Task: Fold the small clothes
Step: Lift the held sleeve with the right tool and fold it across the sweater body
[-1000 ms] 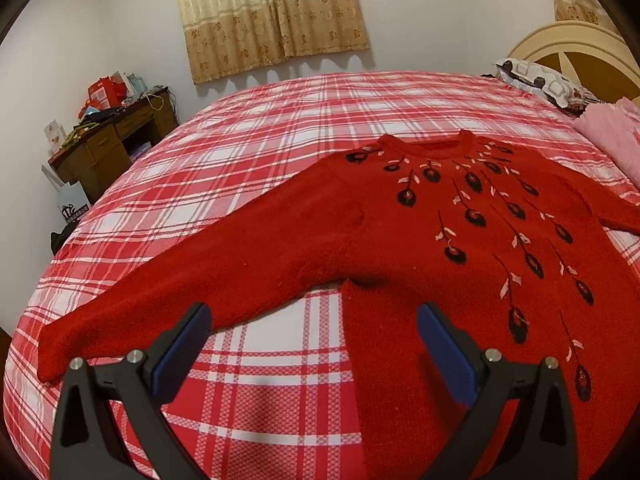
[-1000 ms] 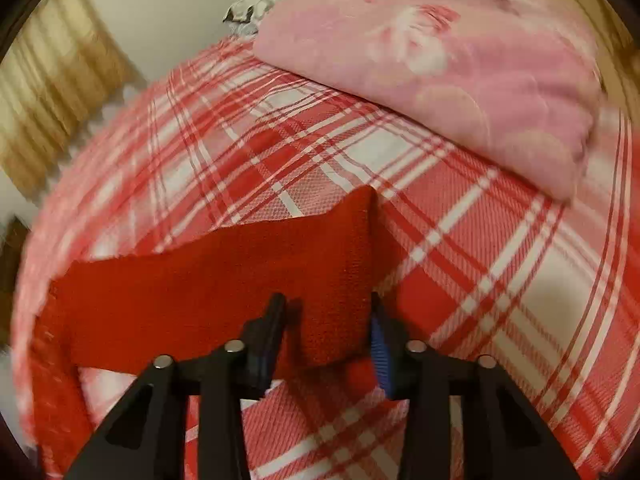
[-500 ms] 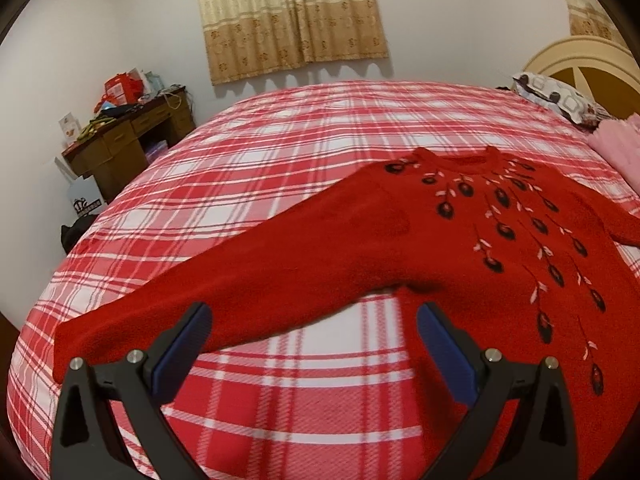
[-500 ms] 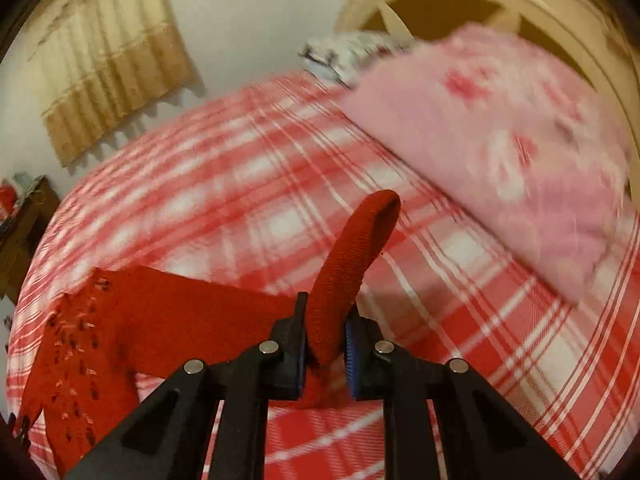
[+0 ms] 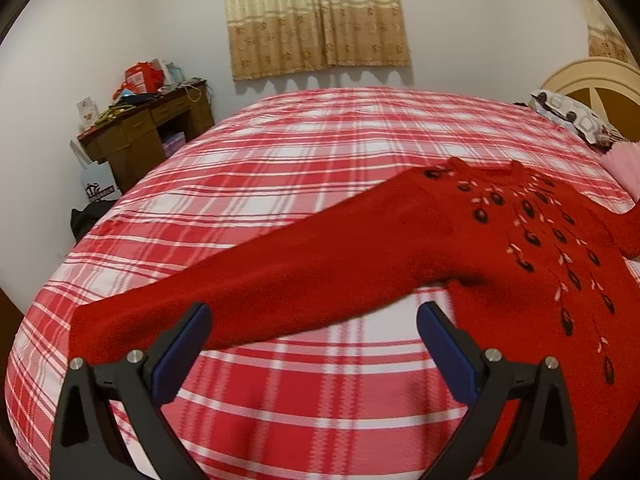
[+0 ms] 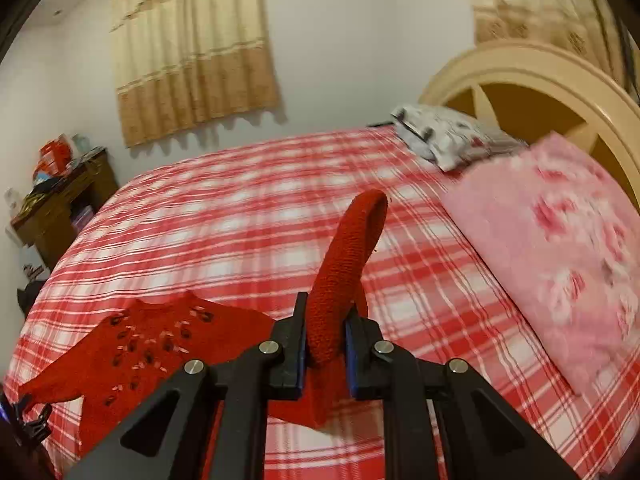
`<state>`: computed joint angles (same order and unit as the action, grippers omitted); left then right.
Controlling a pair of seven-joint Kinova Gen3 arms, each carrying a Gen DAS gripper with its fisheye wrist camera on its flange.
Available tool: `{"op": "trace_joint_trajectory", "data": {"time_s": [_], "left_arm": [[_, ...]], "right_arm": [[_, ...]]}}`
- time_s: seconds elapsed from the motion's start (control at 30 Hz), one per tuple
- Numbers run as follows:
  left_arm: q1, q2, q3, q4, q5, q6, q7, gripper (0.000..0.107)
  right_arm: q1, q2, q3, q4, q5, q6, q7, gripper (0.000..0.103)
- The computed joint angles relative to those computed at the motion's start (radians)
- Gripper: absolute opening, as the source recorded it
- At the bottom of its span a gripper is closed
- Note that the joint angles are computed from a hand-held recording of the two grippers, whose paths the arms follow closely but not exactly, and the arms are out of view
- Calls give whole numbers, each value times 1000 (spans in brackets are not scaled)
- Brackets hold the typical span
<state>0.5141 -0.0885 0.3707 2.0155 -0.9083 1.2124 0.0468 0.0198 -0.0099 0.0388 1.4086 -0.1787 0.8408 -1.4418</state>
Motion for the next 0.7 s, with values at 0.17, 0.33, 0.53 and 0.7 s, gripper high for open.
{"op": "trace_joint_trajectory", "data": {"time_s": [0.17, 0.33, 0.53, 0.7], "left_arm": [[-29, -45, -12, 37, 6, -6, 3, 103], [-73, -89, -2, 77, 23, -28, 6, 103], [-123, -132, 15, 118, 49, -55, -1, 103], [-169, -172, 29, 144, 71, -75, -16, 103]], "right_arm": [[-61, -5, -49, -55, 54, 16, -29, 15], [-145, 3, -102, -93, 142, 32, -65, 15], [-246, 30, -150, -133, 230, 47, -114, 15], [-324, 62, -175, -163, 278, 54, -151, 14]]}}
